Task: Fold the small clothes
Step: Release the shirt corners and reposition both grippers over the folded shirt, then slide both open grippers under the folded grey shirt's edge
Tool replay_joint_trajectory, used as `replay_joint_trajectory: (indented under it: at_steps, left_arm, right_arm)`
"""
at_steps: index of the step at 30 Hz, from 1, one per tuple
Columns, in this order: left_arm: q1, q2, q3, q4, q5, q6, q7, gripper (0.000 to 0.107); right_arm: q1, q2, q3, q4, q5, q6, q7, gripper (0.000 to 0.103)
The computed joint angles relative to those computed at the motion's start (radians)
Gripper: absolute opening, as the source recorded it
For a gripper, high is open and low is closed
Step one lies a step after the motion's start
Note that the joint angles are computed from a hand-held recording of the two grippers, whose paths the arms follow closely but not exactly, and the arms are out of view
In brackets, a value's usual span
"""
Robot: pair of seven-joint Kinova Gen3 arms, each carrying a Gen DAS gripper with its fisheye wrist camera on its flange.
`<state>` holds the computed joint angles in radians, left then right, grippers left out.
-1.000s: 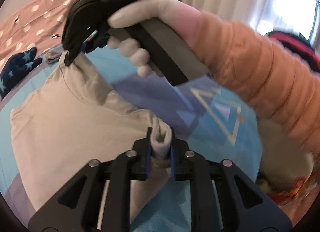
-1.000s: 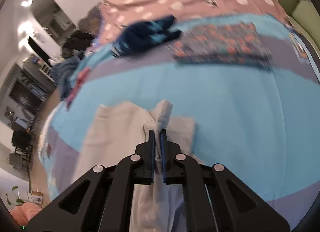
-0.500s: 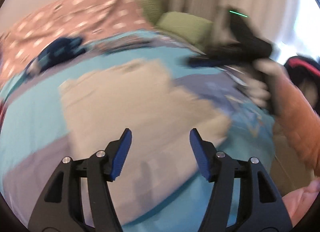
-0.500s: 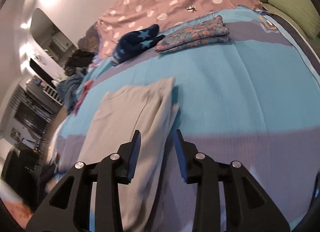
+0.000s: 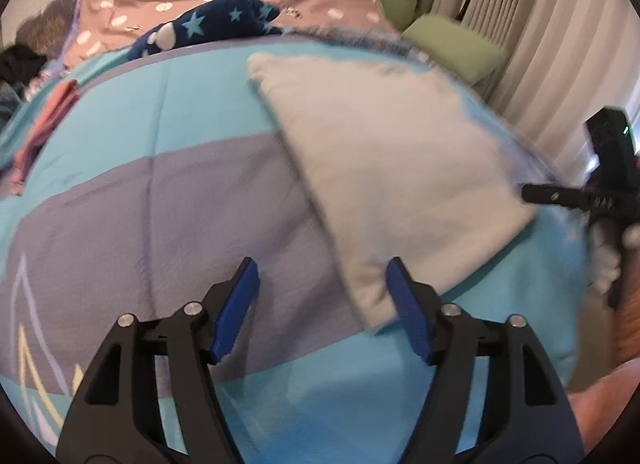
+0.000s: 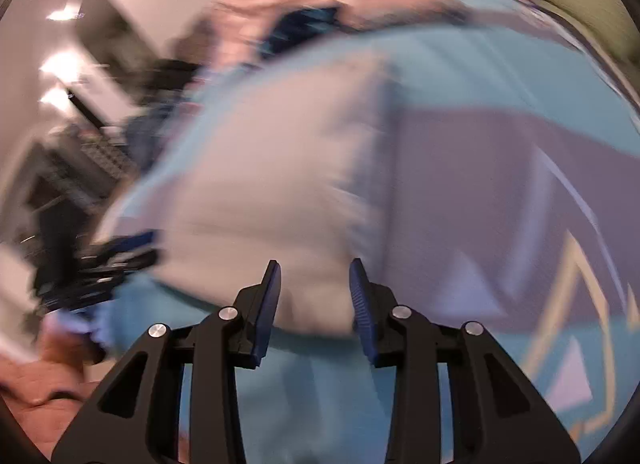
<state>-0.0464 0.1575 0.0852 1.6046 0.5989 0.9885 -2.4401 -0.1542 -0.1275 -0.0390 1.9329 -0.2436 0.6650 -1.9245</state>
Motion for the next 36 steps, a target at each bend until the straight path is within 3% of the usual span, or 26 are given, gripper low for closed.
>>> replay_joint_trajectory:
  at_steps: [3,7,13,16,19,22,23,24,27,36]
  left_arm:
    - [-0.064,-0.003,0.041,0.016,0.035,0.004,-0.035,0.070]
    - [-0.033,-0.004,-0.013,0.008,0.063,0.031,-0.030,0.070]
    - [-0.068,0.017,-0.017,-0.015,0.150,0.079,-0.019,0.069]
    - [-0.060,0.023,-0.008,-0.026,0.164,0.070,-0.010,0.069]
    - [-0.039,0.031,0.005,-0.034,0.157,0.050,-0.004,0.069]
    - [0.001,0.055,0.011,-0.054,0.081,0.028,0.060,0.069]
    - [0.013,0.062,0.007,-0.054,0.064,0.019,0.072,0.069]
    - [0.006,0.063,0.018,-0.047,0.064,0.008,0.071,0.069]
    - [0.008,0.060,0.026,-0.046,0.052,0.000,0.074,0.070]
    - [0.018,0.069,0.038,-0.052,0.030,-0.008,0.077,0.079]
  right_arm:
    - [-0.001,-0.046,0.005,0.051,-0.015,-0.048,-0.029,0.033]
    - [0.066,-0.065,-0.121,0.030,0.131,-0.039,-0.158,0.035]
    - [0.077,-0.104,-0.172,0.080,0.296,-0.226,-0.326,0.035]
    - [-0.021,-0.086,-0.068,0.093,0.218,-0.322,-0.251,0.035]
    - [-0.099,-0.033,0.015,0.046,0.130,-0.293,-0.144,0.033]
    - [-0.043,0.059,-0.026,-0.014,0.133,-0.192,-0.161,0.030]
    - [-0.033,0.073,-0.030,-0.016,0.127,-0.178,-0.167,0.022]
    - [-0.021,0.075,-0.031,-0.009,0.105,-0.181,-0.156,0.020]
    - [-0.014,0.064,-0.012,0.012,0.008,-0.196,-0.064,0.019]
    - [-0.005,0.068,-0.017,-0.008,-0.013,-0.155,-0.009,0.020]
